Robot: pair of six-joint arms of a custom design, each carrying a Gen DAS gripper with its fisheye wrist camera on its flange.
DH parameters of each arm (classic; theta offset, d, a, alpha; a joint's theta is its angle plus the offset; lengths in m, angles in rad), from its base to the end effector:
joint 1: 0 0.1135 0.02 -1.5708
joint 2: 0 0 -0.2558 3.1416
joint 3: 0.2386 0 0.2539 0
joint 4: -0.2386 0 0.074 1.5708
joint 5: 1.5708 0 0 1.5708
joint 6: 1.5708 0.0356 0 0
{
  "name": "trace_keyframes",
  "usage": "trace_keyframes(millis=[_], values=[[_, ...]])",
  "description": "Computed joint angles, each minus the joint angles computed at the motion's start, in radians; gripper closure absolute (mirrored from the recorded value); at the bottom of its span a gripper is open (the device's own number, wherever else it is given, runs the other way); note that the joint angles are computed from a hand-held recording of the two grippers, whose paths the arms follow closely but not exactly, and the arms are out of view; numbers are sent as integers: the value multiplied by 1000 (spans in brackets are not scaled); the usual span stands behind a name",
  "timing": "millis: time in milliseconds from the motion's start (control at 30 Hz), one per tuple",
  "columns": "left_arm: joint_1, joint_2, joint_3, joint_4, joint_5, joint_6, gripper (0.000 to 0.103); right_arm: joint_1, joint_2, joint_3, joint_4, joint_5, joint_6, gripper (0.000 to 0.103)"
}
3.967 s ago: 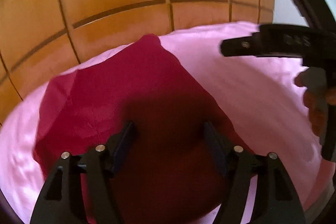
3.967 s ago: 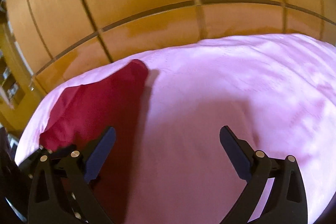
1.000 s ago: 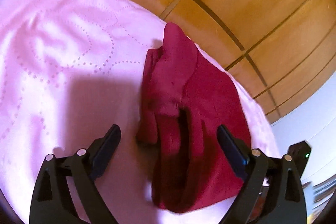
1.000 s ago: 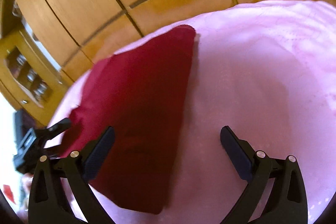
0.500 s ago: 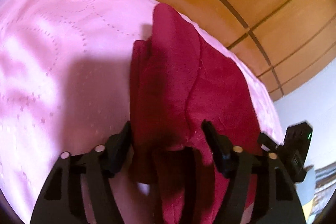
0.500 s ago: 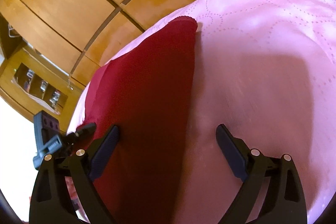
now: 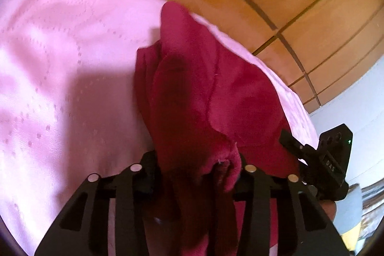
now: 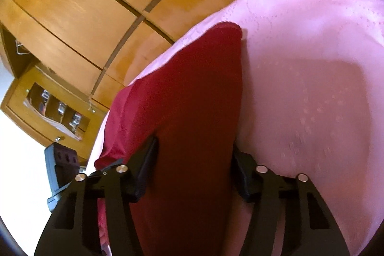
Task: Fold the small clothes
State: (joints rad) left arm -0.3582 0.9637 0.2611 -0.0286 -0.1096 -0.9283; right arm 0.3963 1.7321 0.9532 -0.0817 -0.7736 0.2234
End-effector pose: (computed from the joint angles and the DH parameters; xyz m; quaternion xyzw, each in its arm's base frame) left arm 0.1723 -0.0604 0.1369 -0.2778 0.8687 -0.2041 0.3556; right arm 0.3074 0.1556 0.1600 -0.2056 0.8538 0.4350 0.1988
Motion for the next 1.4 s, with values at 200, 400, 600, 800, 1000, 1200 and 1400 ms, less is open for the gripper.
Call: trace_keyframes(millis=[200,400,600,800,1000,1200,1400], values=[[-178,-50,56,-45,-147,3,69,6,-155,-85,10,48,-39,54],[-231,33,82,78,-133,-24,69,-57,-313,-153,-15,35,-81,55],[-366,179,200,107,-234,-16,69,-147,-435,-209,-48,24,-110,55],[-393,362,346,114,-218,22,69,-260,-475,-233,-98,-13,-164,55],[-386,496,476,149,-151,57,69,-401,-508,-226,-168,-55,-224,55],[-379,610,598,166,-79,74,69,-516,-496,-182,-238,-61,-281,55],[-403,691,714,129,-68,114,69,-611,-482,-171,-246,-90,-306,55]])
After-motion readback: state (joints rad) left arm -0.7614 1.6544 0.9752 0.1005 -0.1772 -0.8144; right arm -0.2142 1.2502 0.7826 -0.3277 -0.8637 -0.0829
